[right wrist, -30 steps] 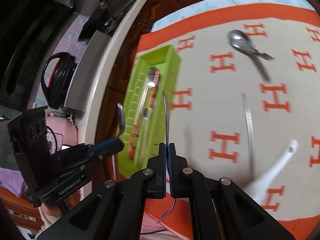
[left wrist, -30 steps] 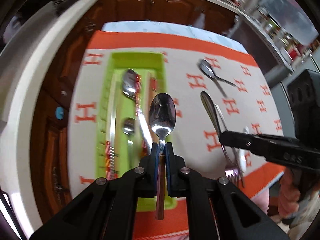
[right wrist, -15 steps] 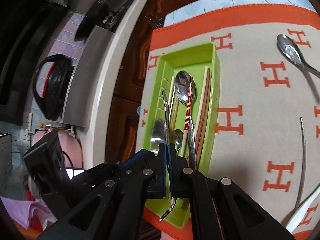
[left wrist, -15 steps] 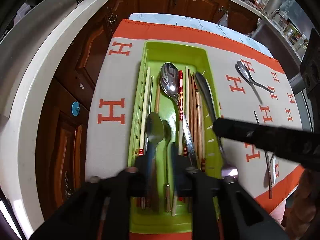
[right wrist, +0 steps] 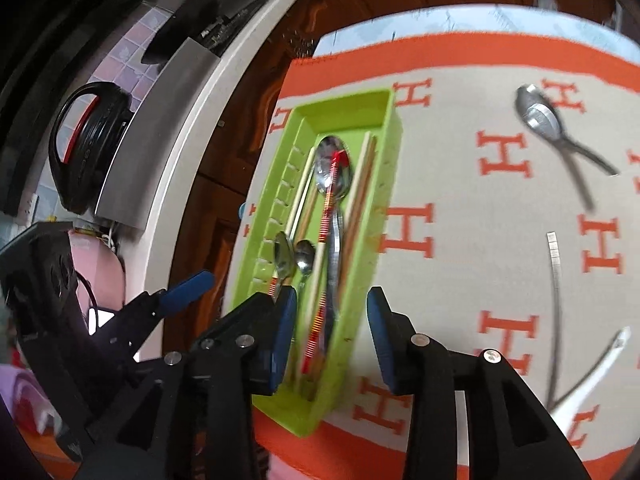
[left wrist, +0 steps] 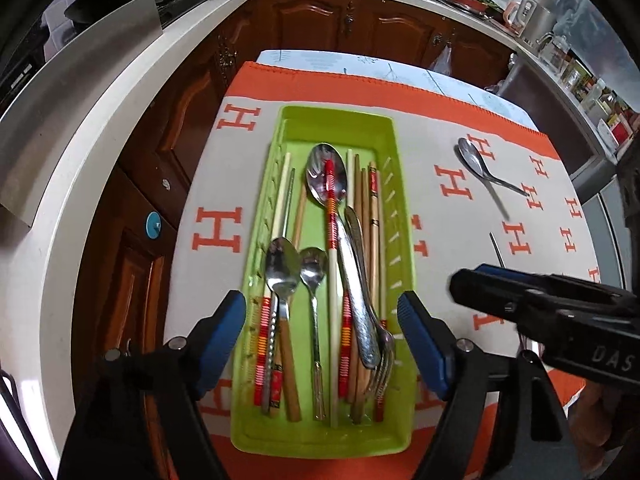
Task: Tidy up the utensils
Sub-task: 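Open both tools to release teaspoon and fork in the tray, then grasp the long steel chopstick with left tool while right tool grasps white ceramic spoon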
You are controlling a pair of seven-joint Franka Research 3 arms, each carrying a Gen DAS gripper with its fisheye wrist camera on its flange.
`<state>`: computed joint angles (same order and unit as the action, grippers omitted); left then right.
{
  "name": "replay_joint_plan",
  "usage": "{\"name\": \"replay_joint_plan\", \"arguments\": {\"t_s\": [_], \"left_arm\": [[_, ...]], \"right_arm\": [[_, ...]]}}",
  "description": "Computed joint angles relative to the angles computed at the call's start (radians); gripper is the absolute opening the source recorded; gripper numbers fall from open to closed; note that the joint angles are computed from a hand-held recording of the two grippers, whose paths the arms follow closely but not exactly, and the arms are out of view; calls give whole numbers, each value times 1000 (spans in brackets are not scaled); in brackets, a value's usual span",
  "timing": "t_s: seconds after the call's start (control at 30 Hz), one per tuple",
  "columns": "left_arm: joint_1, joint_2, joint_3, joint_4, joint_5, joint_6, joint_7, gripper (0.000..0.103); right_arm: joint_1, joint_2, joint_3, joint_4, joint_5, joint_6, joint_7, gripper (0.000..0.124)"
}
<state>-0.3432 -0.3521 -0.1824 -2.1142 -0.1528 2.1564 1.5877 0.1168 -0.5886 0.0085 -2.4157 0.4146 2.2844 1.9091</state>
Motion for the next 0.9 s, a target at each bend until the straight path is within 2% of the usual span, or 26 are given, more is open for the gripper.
{"name": "replay_joint_plan", "arguments": {"t_s": [0.23,0.33,0.53,0.7,0.9], "left_arm": [[-37,-50,3,-31,-63,27,17,76],[-56,-62,-4,-34,-77,44,17,76],[-110,-65,-17,-42,-121,73,27,76],[-149,-32,-48,-39,-130,60,29,76],[-173,43,-73,-29,-150,47,-7,76]], "right_arm": [[-81,-183,-8,-85,-101,-106,5,37],[-118,-270,-42,-131,-99,-151,10,37],[-242,-424,-70,-195,-159,-249,23,37],[-307,-496,-98,-239,-163,-299,19,37],[-345,-529,-117,-301,-139,-319,5,37]]}}
